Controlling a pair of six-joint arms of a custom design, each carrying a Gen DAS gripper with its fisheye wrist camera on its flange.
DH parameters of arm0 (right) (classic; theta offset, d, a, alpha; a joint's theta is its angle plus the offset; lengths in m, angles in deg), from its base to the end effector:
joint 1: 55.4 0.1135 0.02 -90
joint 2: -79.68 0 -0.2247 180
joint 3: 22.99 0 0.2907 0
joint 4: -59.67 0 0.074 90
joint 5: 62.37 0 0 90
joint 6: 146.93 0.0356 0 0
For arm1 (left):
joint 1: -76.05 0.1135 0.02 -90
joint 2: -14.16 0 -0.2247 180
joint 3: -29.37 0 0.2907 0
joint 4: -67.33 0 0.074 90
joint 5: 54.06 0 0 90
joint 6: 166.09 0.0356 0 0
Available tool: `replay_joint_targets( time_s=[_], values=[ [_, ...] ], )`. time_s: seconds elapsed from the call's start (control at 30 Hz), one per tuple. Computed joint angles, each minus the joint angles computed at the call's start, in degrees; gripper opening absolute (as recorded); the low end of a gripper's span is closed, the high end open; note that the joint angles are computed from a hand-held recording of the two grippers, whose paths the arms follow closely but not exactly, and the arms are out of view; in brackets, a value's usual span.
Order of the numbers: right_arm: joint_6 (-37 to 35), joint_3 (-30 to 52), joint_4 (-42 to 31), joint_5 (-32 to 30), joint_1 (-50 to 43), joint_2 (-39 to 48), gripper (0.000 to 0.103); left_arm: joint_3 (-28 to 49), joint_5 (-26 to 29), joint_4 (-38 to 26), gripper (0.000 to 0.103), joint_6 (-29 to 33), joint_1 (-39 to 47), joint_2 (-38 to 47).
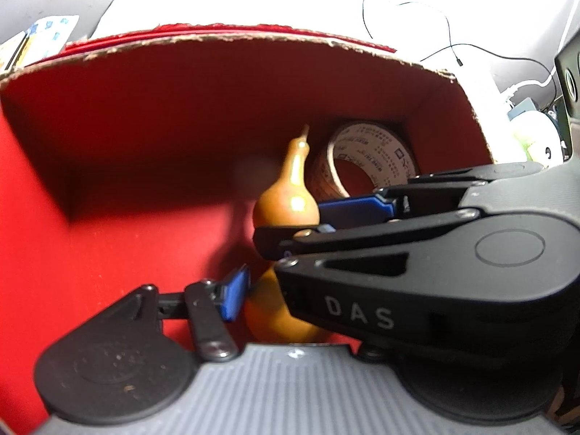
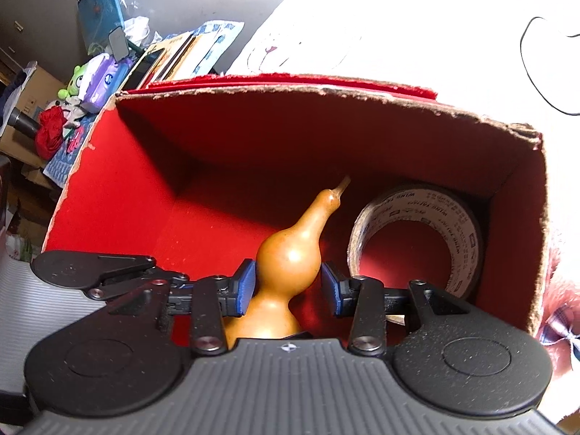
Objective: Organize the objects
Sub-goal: 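Lower the gourd beside the tape roll and open the right tool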
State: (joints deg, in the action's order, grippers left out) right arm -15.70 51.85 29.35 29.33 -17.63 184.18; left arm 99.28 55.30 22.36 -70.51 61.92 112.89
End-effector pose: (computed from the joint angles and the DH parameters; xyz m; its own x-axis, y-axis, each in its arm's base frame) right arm 0.3040 0.2342 0.0923 -0.9105 0.1279 -0.3932 -0.0005 0.9506 0.3104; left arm 0.3257 -0.0942 0.0922 -0.8957 0.3201 -0.3088 0.4091 0.8653 -0.2897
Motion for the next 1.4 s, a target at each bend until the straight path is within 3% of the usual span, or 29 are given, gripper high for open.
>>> replay_joint_targets(
  time_s=[0.37, 0.57, 1.0, 1.17, 1.4],
  values=[
    [4.56, -3.81, 5.02, 1.71, -0.18, -1.73, 0.039, -2.72, 0.17, 1.89, 0.058, -0.03, 0.43, -2.64],
    [4.77, -4.32, 5.33, 3.83, 0.47, -2.38, 0.036, -5.9, -2.33, 3.81, 0.058, 0.2, -0.47, -7.24],
    [6.08, -7.38, 7.85, 7.35, 1.15, -4.66, 0.028, -16.07, -5.86, 4.28, 0.059, -0.76, -0.38, -24.38],
    [7.66, -7.92, 6.23, 14.84, 4.39, -6.53, 0.029, -18.85, -5.1, 2.43, 0.059, 1.47, 2.01, -31.31],
    [11.75, -8.66, 5.12, 19.54, 8.59, -7.5, 0.029, -22.67, -4.86, -0.68, 0.074, 5.36, 4.39, -40.11]
  ],
)
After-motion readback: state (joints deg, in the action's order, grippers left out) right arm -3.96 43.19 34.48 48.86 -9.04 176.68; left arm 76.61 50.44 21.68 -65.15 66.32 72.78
